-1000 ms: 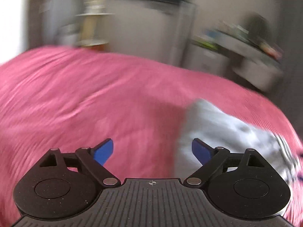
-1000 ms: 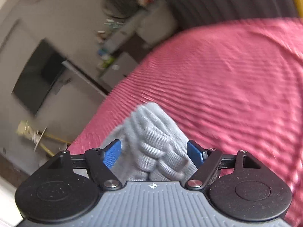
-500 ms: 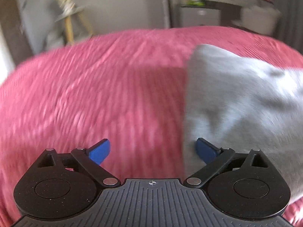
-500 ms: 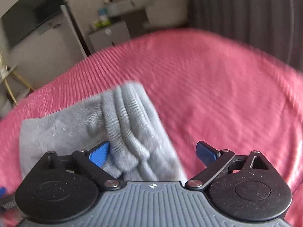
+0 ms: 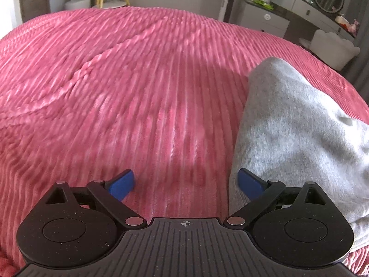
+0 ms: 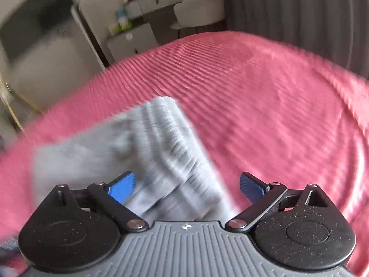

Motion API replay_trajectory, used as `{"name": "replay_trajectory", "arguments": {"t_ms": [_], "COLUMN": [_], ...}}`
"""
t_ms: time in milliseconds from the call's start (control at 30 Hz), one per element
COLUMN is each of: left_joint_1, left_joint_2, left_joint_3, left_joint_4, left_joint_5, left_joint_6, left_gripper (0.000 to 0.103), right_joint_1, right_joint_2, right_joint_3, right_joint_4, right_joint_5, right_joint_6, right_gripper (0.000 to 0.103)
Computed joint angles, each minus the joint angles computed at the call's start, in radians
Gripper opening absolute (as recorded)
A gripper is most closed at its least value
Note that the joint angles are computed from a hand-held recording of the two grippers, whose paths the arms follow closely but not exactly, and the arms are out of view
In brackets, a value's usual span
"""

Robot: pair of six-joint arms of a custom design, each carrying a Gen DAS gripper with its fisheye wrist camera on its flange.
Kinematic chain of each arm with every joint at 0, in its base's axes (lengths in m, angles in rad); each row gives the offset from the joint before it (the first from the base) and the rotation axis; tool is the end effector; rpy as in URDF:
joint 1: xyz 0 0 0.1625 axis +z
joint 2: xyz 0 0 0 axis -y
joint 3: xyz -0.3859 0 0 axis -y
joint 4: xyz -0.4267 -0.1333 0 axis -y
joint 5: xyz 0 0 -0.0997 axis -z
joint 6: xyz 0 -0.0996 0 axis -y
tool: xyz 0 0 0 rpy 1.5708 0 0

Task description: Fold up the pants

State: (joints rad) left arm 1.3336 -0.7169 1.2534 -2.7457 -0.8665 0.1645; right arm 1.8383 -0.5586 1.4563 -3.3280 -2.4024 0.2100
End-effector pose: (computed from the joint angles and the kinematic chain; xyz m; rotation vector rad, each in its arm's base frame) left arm 0.0083 -0.8075 0.1964 0.1889 2.3561 -0.8063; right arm 0.2450 -0.6682 0.0651 -0.3896 -2.2571 1.2341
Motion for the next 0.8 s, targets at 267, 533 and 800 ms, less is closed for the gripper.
{"name": "replay_trajectory", "arguments": {"t_ms": [267,533,800], "left_joint_1": [-0.015,-0.068,0.001], "left_joint_2": [-0.156,-0.069,-0.151], "left_joint_3": [0.210,0.284,0.151], "left_joint_4": [-0.059,-0.267,0.112], "left_joint_5": [-0.164,-0.058,-0.251], "left_joint_6": [0.104,0.446,0.032], "left_gripper": [0.099,0.100,0.099], "right_joint_1": [-0.039,-0.039,-0.072], "right_joint_2": [-0.039,-0.037,-0.129], "right_joint_3": [0.122,0.140,0.200], "right_joint_4": [-0.158,-0.194,-0.184], "right_joint_5": [0.326,0.351,0.347], "right_joint_6": [0.116,0.097,0.142], "right_gripper": [0.097,0.097,0.097]}}
